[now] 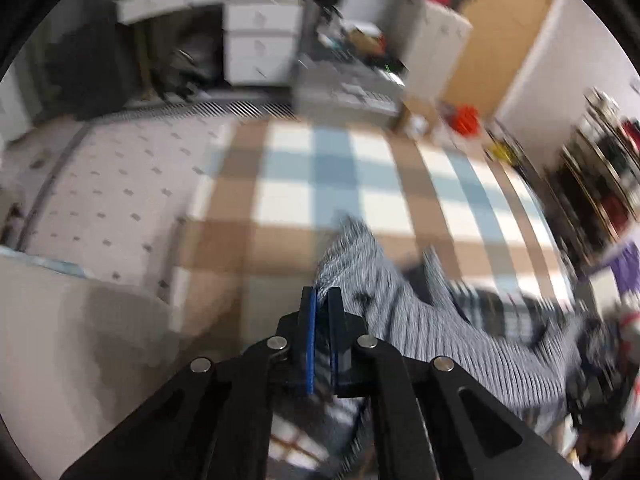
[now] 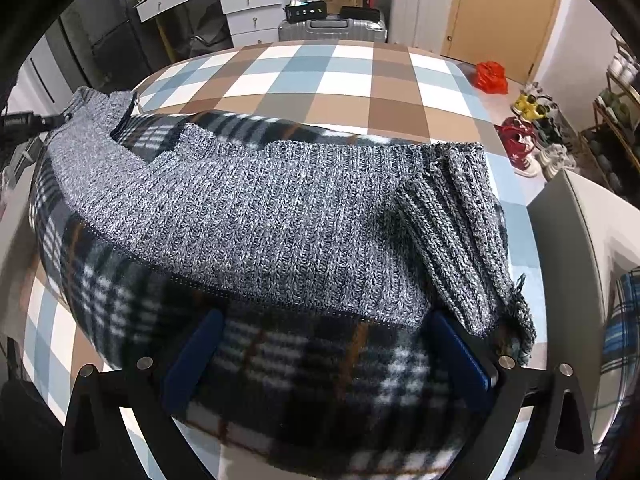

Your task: Fold large clothes

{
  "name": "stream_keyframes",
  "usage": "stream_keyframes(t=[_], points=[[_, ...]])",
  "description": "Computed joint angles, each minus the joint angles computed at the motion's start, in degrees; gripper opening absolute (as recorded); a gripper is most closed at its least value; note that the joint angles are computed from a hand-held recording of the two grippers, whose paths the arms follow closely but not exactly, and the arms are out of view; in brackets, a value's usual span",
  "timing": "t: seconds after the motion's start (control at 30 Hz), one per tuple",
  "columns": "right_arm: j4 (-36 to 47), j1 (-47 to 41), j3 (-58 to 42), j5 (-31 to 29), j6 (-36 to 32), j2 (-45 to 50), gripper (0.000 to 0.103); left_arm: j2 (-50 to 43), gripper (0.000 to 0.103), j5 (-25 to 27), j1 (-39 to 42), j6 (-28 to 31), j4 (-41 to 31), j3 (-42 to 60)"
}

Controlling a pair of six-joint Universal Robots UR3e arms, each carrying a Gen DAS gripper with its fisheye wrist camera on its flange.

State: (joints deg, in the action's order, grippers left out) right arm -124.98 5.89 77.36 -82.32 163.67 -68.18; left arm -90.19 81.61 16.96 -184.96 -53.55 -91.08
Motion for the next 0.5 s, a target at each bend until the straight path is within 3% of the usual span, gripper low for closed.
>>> stream_keyframes(t=[0.1,0.2,0.3,0.37,0.5], points=[[-1.3,-0.08,0.82,0.11,0.82,-0.24,0.103,-1.78,0.001,4.75,-0.86,-2.24,4.31,-1.63],[-2.65,-0.13,1.96,0.08,1.91,-0.83,0.103,-3.66,0.001,4.75,0.21,-4.11,-0.23,-1.04],[-2.48,-1.21,2.39,2.25,2.99,-2.04,0.103,1.2,0.001,2.08,1.73,-4.99,-1.93,-3.29],[-2.59,-3.73,4.04,7.42,4.29,-4.62,0.103,4.21,0.001,3.55,-0.11,-4.34,-2.77,-2.88],[-3.96,-13.77,13.29,25.9,8.94,-15.19,0.103,8.02,0.001,3.37,-6.77,-1.06,-8.53,0.87]])
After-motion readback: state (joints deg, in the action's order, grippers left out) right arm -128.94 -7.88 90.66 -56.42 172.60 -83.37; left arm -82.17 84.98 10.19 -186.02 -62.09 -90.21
